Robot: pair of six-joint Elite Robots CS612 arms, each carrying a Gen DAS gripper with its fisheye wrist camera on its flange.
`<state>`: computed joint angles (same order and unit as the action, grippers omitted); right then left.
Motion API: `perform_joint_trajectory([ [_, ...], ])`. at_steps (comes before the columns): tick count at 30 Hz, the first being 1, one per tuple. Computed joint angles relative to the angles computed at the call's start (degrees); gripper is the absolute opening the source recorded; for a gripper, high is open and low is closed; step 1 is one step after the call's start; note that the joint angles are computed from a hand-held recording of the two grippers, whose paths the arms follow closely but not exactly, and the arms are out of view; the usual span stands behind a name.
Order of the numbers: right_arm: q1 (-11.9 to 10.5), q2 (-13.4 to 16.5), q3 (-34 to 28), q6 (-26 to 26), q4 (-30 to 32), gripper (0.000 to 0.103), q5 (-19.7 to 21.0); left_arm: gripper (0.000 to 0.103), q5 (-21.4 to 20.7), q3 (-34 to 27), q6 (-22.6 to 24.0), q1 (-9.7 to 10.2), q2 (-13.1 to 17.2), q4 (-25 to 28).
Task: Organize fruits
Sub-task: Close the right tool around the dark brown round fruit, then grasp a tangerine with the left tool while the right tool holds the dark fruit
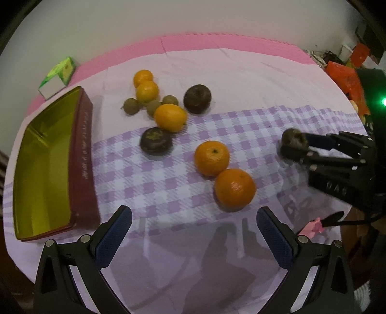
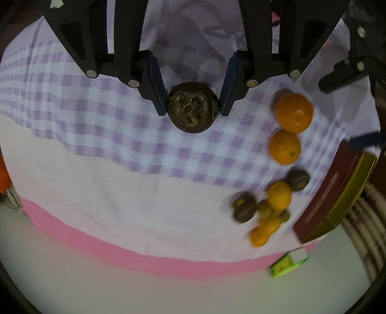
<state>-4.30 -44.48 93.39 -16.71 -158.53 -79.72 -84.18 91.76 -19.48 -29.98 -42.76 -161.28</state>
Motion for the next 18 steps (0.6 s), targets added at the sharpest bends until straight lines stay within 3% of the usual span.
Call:
perform_joint_trajectory([
  [7,-1.8,-0.1,-0.5,5.7,-1.8,0.041,1.1,0.093,-4.7,-3.4,-4.6,0.52,1.2,3.6],
  [18,-2.5,-0.3,-0.4,8.2,-2.6,0.042,2.1,0.072,-5.5,-6.9,-7.5,0.5,2.8,8.9],
])
